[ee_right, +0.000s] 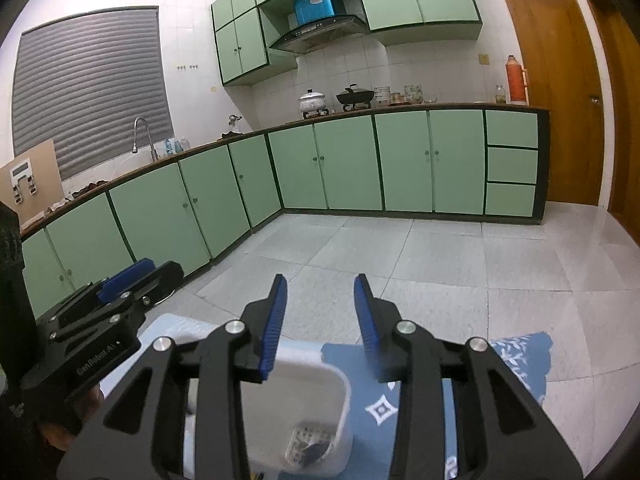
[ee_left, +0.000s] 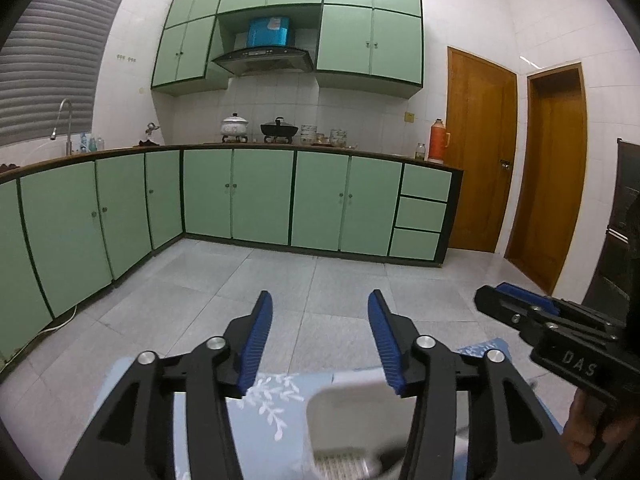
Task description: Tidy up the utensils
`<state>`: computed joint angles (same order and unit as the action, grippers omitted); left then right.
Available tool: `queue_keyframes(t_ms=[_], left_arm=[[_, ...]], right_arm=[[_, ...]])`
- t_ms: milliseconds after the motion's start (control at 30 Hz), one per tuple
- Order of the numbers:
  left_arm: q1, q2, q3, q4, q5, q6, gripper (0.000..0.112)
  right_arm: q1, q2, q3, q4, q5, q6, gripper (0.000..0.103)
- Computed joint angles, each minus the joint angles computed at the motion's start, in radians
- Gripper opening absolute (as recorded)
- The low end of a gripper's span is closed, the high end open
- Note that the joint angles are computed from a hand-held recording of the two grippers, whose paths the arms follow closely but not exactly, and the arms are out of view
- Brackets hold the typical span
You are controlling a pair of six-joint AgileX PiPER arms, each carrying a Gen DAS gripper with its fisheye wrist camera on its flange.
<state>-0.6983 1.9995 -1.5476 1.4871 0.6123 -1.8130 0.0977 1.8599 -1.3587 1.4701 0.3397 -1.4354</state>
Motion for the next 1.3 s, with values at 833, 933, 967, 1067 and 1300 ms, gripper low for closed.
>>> queue_keyframes(t_ms=[833, 933, 967, 1067, 1300], left_arm=[[-0.51, -0.266, 0.573, -0.428, 0.27, -0.175, 0.083], [-0.537, -0.256, 0.591, -0.458, 0.265, -0.181, 0.085], [-0.547, -0.252, 0.593, -0.469, 0.269, -0.182, 0.085], [-0.561, -0.251, 0.599, -0.485, 0.271, -0.189, 0.09], [-0.608, -0.249, 0.619, -0.516, 0.288, -0.19, 0.091]], right_arm=[[-0.034, -0.719, 0.981, -0.194, -0.032, 0.144, 0.085], [0.0, -0.746, 1.022, -0.276, -0.054, 0.213, 0.087], [0.024, -0.755, 1.038, -0.301, -0.071, 0.241, 0.088], [0.064, -0.764, 1.07, -0.345, -0.102, 0.298, 0.088], [0.092, -0.802, 1.116, -0.365, -0.124, 0.324, 0.081]])
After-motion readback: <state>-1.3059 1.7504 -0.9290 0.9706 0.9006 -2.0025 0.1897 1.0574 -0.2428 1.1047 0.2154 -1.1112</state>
